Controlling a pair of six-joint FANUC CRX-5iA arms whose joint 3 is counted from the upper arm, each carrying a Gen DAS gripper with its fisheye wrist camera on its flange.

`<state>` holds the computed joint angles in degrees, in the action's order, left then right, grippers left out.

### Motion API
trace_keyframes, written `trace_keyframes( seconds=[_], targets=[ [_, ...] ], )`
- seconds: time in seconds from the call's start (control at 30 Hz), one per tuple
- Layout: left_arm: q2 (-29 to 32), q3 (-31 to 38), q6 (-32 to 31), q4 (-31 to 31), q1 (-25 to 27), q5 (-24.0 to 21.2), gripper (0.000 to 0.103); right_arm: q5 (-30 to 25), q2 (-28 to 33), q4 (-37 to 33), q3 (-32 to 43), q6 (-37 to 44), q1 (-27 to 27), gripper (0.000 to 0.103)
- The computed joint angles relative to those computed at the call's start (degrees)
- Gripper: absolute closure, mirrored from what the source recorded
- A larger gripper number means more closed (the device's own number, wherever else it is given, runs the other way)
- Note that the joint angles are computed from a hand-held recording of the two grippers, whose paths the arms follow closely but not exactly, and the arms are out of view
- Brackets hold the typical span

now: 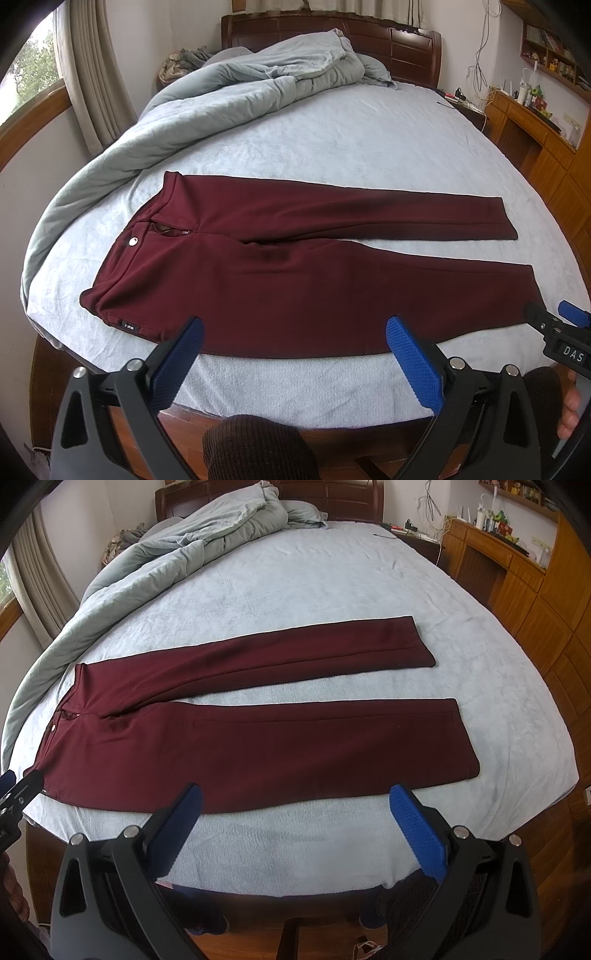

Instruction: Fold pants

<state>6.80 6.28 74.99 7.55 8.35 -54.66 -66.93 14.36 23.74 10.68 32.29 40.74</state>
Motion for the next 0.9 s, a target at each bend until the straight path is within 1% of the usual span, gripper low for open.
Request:
trace_keyframes(
  seconds=[0.63,0.77,0.9],
  targets=[
    [0.3,0.2,-0.2,0.1,0.1,-0.2,0.004,0.6,-0.1,-0.4,-0.7,0.4,-0.2,0.002],
    [2.4,2.6,0.7,-0.8,-0.8,-0.9,0.004,0.9,0.5,-0.2,-0.3,1.7,-1.1,0.002],
    [6.9,7.7,2.0,-1.2,-3.0,-2.1,0.004,1.8,1.6,-0.6,1.5,4.2,-4.8,0.002]
  ],
)
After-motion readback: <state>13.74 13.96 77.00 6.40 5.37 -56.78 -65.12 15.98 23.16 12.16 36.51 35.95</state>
